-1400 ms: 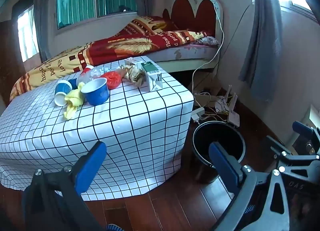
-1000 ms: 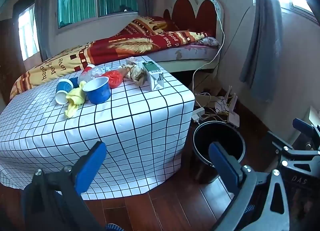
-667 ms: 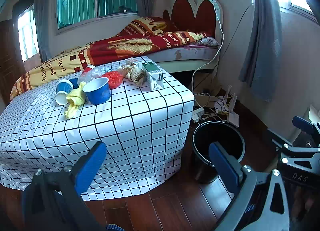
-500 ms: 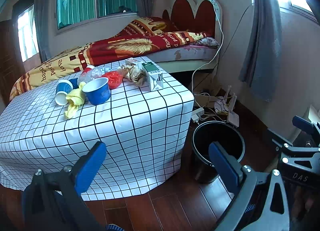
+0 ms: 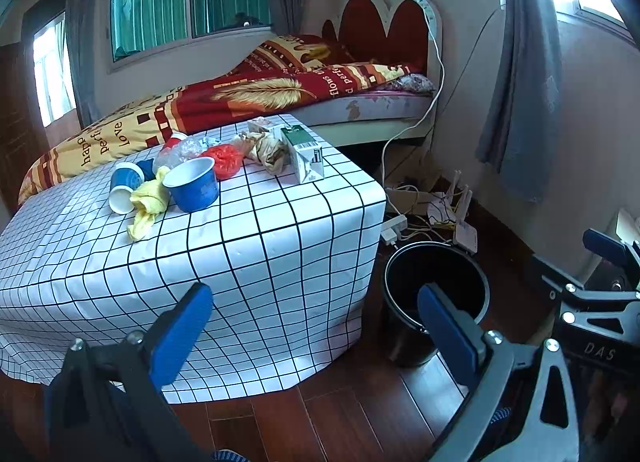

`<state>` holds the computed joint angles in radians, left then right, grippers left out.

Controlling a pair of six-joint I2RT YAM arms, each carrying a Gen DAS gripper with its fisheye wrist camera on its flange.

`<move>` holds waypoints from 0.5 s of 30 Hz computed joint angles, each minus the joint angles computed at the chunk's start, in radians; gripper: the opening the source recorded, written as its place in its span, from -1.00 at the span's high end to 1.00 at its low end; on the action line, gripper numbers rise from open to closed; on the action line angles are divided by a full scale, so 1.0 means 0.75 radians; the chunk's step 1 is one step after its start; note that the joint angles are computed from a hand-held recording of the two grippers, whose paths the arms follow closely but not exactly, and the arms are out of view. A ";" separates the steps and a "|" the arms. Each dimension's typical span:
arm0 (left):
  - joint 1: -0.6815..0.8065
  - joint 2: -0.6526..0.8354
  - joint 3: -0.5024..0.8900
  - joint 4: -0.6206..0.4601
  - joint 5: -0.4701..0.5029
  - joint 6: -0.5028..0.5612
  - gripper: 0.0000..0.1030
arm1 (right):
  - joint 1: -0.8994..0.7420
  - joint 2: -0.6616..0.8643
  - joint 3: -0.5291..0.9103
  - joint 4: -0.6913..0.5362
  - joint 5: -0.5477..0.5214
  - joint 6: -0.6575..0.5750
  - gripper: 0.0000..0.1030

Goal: Collect trash

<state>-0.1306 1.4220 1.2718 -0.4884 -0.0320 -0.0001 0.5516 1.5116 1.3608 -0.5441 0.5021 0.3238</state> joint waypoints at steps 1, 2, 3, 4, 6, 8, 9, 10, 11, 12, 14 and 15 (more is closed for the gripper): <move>0.000 0.001 0.002 0.000 -0.001 0.001 -0.99 | 0.000 0.001 0.001 0.000 0.001 0.000 -1.00; -0.001 0.000 0.000 0.001 -0.001 0.002 -0.99 | 0.001 0.003 0.004 -0.003 0.000 0.000 -1.00; -0.001 0.001 0.003 0.001 0.000 0.003 -0.99 | 0.001 0.003 0.006 -0.005 -0.001 0.001 -1.00; 0.000 0.001 0.002 0.002 0.001 0.004 -0.99 | 0.001 0.001 0.003 -0.002 0.000 0.000 -1.00; -0.001 0.003 0.006 -0.001 0.000 0.003 -0.99 | 0.001 0.002 0.004 0.000 -0.002 -0.001 -1.00; -0.002 0.000 0.001 0.002 -0.002 0.003 -0.99 | 0.001 0.004 0.007 0.000 -0.001 -0.003 -1.00; -0.001 0.001 0.005 -0.001 -0.002 0.004 -0.99 | 0.000 0.003 0.006 0.001 -0.002 -0.003 -1.00; -0.002 0.000 0.001 0.002 -0.003 0.002 -0.99 | -0.001 0.006 0.008 0.002 -0.004 -0.004 -1.00; -0.002 0.000 0.001 0.002 -0.003 0.002 -0.99 | -0.001 0.006 0.010 0.001 -0.005 -0.005 -1.00; -0.002 0.000 0.000 0.002 -0.001 0.002 -0.99 | 0.000 0.006 0.009 0.003 -0.003 -0.006 -1.00; -0.003 -0.001 -0.002 0.005 -0.004 0.003 -0.99 | -0.001 0.008 0.012 0.003 -0.004 -0.007 -1.00; -0.002 0.001 0.001 0.003 -0.003 0.003 -0.99 | -0.001 0.009 0.013 0.002 -0.005 -0.007 -1.00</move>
